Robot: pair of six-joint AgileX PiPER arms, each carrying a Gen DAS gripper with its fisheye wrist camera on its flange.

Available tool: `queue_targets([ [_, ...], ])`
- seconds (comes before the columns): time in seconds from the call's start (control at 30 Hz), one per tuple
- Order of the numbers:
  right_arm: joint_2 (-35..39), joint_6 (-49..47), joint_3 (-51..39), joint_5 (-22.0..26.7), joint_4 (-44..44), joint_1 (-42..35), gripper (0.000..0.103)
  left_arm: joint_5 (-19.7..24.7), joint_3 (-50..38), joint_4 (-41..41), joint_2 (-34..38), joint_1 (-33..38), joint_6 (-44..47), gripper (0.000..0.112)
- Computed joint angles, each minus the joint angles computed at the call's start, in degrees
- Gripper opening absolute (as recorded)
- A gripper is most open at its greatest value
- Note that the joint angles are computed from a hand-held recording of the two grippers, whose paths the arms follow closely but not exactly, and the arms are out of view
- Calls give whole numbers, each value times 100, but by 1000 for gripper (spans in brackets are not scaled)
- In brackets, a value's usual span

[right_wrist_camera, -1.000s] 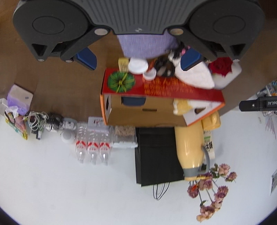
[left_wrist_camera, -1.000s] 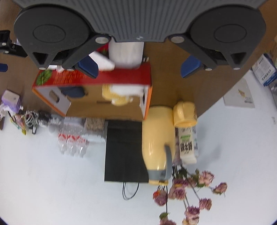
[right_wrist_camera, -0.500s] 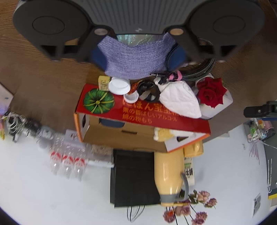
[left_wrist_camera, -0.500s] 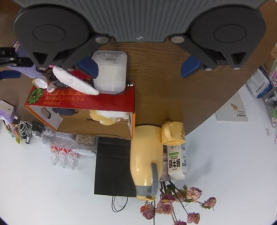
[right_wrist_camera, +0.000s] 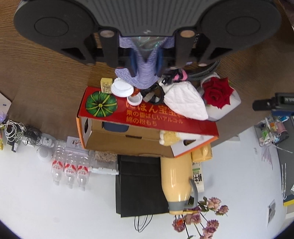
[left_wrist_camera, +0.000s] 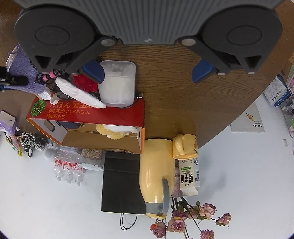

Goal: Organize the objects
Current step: 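Grasp the purple cloth pouch with the right gripper and lift it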

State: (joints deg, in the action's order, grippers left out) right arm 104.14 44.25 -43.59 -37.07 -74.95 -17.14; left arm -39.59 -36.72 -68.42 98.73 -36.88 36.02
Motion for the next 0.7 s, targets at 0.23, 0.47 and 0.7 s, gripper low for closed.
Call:
queue_targets([
  [0.23,-122,8,127,-474,7,-252,5,194,-204,439,210,-93,-144,103],
  [0.47,-313,98,198,-859,160,-551,5,50,-743,847,799,-292,36,103],
  [0.7,-383,256,143,-1091,113,-678,5,258,-1325,815,1299,-344,663,79],
])
